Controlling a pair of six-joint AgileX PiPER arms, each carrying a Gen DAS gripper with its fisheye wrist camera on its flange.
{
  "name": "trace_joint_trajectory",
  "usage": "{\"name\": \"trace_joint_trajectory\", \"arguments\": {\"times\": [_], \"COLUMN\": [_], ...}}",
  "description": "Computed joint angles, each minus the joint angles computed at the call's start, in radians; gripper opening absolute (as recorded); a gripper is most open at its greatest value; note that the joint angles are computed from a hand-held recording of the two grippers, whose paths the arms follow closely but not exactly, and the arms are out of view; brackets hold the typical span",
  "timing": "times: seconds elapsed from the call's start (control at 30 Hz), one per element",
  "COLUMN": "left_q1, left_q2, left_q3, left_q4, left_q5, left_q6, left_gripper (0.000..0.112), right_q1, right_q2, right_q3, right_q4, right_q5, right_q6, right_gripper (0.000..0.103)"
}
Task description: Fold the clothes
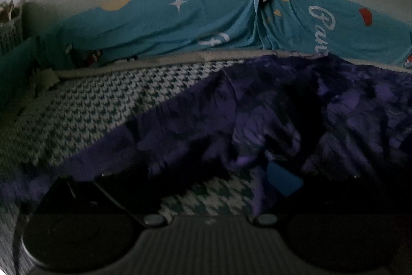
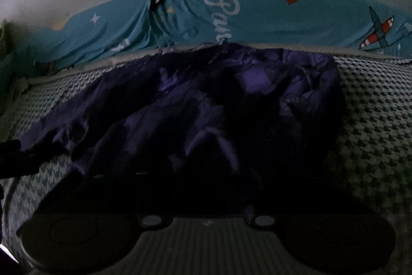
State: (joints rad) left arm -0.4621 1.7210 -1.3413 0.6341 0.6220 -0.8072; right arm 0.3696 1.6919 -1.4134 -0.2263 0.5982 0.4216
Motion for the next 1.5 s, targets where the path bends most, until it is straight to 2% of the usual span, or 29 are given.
{"name": "trace_joint_trajectory", "arguments": {"times": [0.23,0.4,0.7,0.97,1.13,1.33,1.5], "left_q1": [-0.038,-0.057,-0.099,-0.120,-0.135,-0.143,-0.135], "left_q2": [-0.073,-0.116,-0.153,-0.190,-0.211,-0.212,-0.212], "left_q3": [0.117,0.180,0.245,0.287,0.313,0.324,0.328], "left_q4": [0.024,0.035,0.105,0.092,0.090,0.077,0.047], "left_q5": [-0.010,-0.009,0.019,0.033,0.047,0.064,0.061], "left_q6": [-0.072,-0.110,-0.199,-0.218,-0.232,-0.229,-0.212], "left_gripper": [0.103,0.103,0.103,0.103,0.103,0.103,0.103], "right_q1": [0.079,0.098,0.156,0.214,0.231,0.236,0.288], "right_q2": [-0.037,-0.073,-0.113,-0.143,-0.164,-0.151,-0.140], "right_q3": [0.079,0.138,0.201,0.256,0.287,0.289,0.292], "right_q4": [-0.153,-0.163,-0.200,-0.246,-0.247,-0.169,-0.275], "right_q5": [0.007,-0.023,-0.019,0.001,-0.005,0.020,0.049], "right_q6": [0.153,0.200,0.258,0.330,0.367,0.319,0.384], "right_gripper": [0.066,0.066,0.067,0.071,0.071,0.071,0.074]}}
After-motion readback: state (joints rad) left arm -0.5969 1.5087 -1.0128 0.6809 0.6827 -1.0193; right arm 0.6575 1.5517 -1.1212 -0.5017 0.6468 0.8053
